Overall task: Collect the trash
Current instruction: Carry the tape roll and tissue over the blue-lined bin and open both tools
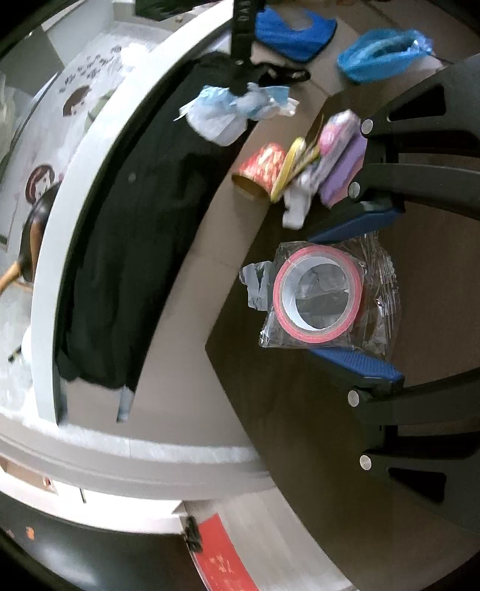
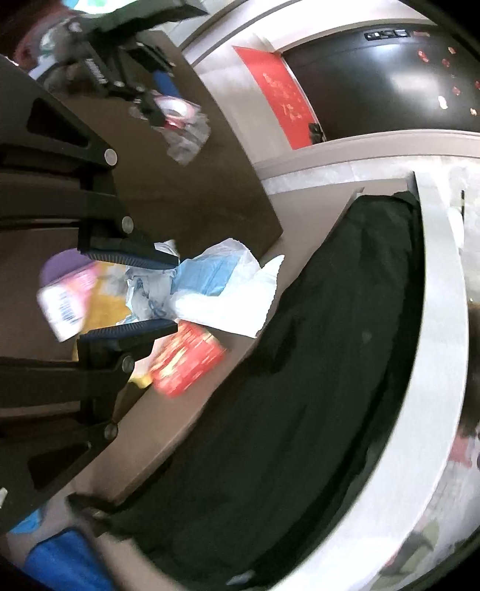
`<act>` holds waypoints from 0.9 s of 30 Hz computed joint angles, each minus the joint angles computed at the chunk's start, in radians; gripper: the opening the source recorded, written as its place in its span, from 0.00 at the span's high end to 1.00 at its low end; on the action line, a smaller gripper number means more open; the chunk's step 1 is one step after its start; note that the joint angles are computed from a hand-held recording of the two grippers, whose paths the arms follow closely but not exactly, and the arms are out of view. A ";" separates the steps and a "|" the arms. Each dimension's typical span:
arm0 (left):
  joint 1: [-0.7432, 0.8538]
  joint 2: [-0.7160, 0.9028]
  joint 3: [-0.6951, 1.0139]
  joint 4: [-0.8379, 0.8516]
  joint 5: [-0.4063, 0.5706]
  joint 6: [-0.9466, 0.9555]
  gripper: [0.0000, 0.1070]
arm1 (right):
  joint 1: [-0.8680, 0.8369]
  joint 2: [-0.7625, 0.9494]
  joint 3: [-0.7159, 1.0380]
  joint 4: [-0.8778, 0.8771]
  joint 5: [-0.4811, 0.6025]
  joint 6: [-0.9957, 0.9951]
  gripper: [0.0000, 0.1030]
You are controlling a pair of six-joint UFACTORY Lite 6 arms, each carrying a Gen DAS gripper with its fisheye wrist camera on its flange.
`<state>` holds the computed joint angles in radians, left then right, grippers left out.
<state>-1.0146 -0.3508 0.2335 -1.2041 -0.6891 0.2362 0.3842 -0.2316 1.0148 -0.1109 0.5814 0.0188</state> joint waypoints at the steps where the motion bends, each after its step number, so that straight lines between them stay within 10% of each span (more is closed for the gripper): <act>1: -0.035 0.003 0.013 -0.030 -0.005 0.011 0.48 | -0.031 -0.055 -0.029 0.042 0.024 -0.047 0.76; 13: -0.329 0.206 0.281 -0.239 -0.054 0.156 0.48 | -0.462 -0.455 -0.420 0.566 0.166 -0.623 0.76; 27: -0.340 0.385 0.417 -0.259 0.011 0.157 0.48 | -0.749 -0.454 -0.616 0.766 0.263 -1.008 0.75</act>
<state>-1.3550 0.0343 0.6505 -1.4628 -0.6784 0.3934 -0.3652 -0.6852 0.3985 0.6553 0.8440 -0.9895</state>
